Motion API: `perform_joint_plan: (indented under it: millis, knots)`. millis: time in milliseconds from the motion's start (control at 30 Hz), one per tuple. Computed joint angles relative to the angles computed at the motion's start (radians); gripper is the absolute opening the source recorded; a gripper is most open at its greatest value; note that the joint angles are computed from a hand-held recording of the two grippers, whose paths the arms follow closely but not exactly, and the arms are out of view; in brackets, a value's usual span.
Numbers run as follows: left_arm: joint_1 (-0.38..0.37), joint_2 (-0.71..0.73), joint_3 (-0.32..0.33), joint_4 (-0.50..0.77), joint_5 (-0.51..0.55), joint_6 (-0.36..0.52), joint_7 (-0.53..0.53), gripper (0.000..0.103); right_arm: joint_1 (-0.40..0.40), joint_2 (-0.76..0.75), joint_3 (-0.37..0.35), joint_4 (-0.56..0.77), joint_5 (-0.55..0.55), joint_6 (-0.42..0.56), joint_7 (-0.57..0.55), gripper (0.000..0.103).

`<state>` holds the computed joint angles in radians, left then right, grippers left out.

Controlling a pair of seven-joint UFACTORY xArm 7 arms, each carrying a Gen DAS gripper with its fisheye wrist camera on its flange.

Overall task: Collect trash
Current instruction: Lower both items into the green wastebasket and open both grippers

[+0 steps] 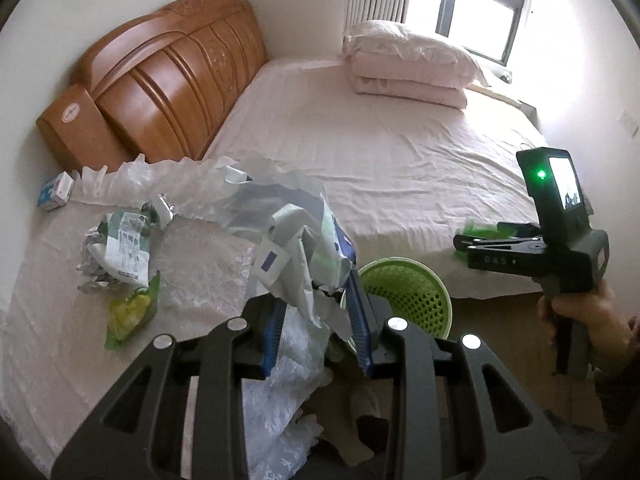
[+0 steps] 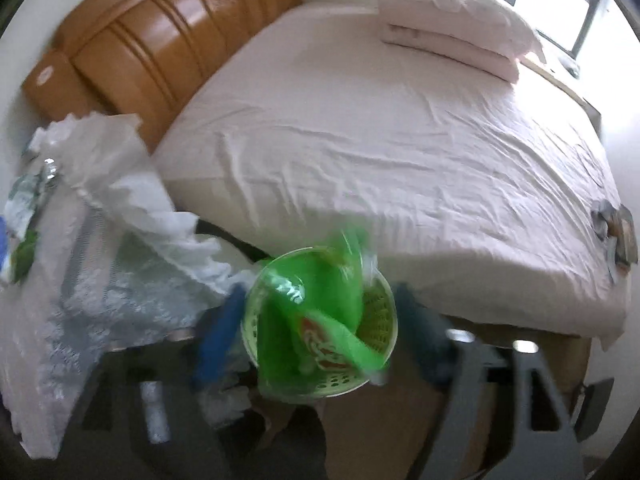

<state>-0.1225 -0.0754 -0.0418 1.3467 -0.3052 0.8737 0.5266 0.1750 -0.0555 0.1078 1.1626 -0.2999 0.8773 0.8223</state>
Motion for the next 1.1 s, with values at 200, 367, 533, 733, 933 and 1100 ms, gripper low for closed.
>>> perform_joint_plan:
  millis: [200, 367, 533, 733, 933, 1100]
  knots:
    - [0.000, -0.002, -0.002, -0.007, 0.019, 0.004, -0.021, 0.030, -0.012, -0.024, -0.009, -0.025, -0.005, -0.028, -0.013, 0.096]
    - [-0.001, -0.006, -0.003, -0.018, 0.030, 0.010, -0.029, 0.030, -0.024, -0.023, -0.008, -0.004, -0.032, -0.002, -0.012, 0.097]
    - [-0.021, 0.010, -0.021, -0.012, 0.054, 0.020, -0.005, 0.030, -0.041, -0.075, -0.011, -0.049, -0.044, 0.002, 0.009, 0.097]
    - [-0.078, 0.085, -0.067, 0.044, 0.025, 0.054, 0.057, 0.030, -0.087, -0.192, -0.014, -0.154, -0.043, -0.010, 0.032, 0.097]
    - [-0.142, 0.205, -0.118, 0.141, 0.003, 0.135, 0.064, 0.030, -0.157, -0.320, -0.010, -0.270, -0.044, -0.025, 0.070, 0.100]
    - [-0.192, 0.261, -0.140, 0.166, 0.052, 0.140, 0.013, 0.040, -0.201, -0.371, -0.027, -0.336, -0.008, -0.041, 0.059, 0.100]
